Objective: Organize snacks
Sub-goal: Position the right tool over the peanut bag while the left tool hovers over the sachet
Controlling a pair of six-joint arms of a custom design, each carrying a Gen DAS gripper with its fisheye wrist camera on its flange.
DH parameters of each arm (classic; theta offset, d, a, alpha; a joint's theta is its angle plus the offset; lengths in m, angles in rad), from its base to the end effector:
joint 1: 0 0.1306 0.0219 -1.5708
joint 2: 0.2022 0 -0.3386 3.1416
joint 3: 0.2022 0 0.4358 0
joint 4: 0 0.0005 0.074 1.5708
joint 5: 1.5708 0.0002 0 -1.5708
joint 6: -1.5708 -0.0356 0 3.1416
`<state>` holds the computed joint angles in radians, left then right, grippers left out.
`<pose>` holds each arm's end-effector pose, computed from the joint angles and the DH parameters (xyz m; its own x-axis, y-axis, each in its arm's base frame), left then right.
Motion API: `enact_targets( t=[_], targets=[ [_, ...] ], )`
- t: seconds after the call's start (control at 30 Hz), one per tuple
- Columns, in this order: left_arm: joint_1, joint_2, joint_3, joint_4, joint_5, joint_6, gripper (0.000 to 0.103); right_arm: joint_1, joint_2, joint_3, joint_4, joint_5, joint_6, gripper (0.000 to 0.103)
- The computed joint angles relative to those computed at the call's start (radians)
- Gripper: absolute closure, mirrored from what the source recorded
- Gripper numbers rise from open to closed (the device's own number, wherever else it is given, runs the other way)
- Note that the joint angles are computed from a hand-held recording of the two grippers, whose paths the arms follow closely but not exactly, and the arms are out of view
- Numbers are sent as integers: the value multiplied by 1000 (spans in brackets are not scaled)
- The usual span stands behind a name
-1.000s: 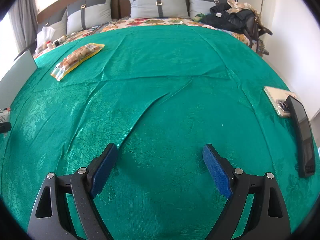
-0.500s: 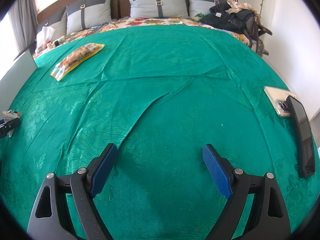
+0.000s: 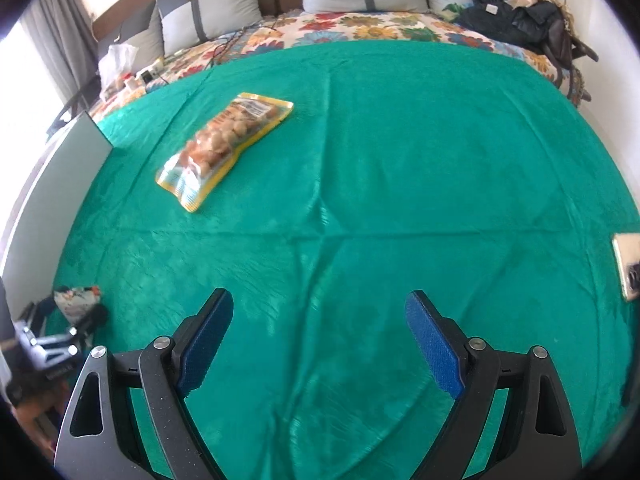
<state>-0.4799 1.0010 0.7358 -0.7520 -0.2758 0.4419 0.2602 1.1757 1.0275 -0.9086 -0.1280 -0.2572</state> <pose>0.3391 -0.1661 0.2402 -0.8177 -0.0383 -0.5743 -0.0359 0.9992 -0.0155 0.4257 0.1175 0.3033 -0.8941 0.0230 -0.4472 -0.0914 0.9683 0.2326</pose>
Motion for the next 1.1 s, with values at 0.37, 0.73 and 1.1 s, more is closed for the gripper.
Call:
enact_targets(
  t=[0.37, 0.73, 1.1],
  targets=[
    [1, 2, 2, 1, 3, 0, 0, 154, 548, 533, -168, 198, -99, 11],
    [-1, 9, 6, 2, -1, 0, 0, 105, 101, 45, -82, 70, 339, 35],
    [-1, 9, 6, 1, -2, 0, 0, 149, -365, -390, 143, 181, 188, 12]
  ],
)
